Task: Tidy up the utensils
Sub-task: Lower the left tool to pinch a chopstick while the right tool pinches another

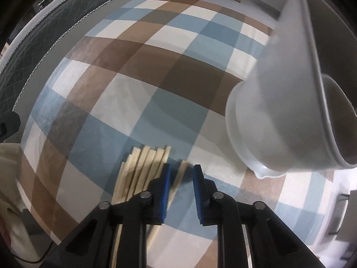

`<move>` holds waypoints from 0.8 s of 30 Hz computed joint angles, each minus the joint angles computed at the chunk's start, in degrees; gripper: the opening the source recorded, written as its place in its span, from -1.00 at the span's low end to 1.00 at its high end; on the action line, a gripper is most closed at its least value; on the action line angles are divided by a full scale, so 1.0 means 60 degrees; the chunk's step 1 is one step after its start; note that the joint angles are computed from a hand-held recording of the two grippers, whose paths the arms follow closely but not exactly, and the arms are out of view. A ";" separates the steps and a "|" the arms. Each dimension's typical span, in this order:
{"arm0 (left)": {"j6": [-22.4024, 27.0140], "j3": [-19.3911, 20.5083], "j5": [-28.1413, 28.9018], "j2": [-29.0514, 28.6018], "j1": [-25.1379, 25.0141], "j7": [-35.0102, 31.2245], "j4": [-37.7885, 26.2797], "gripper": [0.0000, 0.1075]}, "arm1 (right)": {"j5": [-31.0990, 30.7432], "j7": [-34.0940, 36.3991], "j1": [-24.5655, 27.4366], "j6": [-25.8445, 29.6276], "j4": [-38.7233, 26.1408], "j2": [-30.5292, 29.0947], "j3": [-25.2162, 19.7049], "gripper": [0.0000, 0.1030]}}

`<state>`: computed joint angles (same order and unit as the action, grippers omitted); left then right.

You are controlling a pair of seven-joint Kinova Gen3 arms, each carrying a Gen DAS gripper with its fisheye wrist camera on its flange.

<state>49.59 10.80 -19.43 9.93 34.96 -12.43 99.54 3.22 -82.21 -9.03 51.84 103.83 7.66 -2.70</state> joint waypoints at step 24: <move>0.0991 0.0001 0.0535 0.1784 0.1267 -0.2876 -0.1632 0.86 | -0.6948 0.4185 -0.3099 -0.2862 0.2925 -0.3818 0.6937 -0.90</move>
<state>55.54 10.81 -16.22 20.63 42.56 -29.68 89.74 -38.47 -57.10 -27.62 34.67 121.39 -15.24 38.92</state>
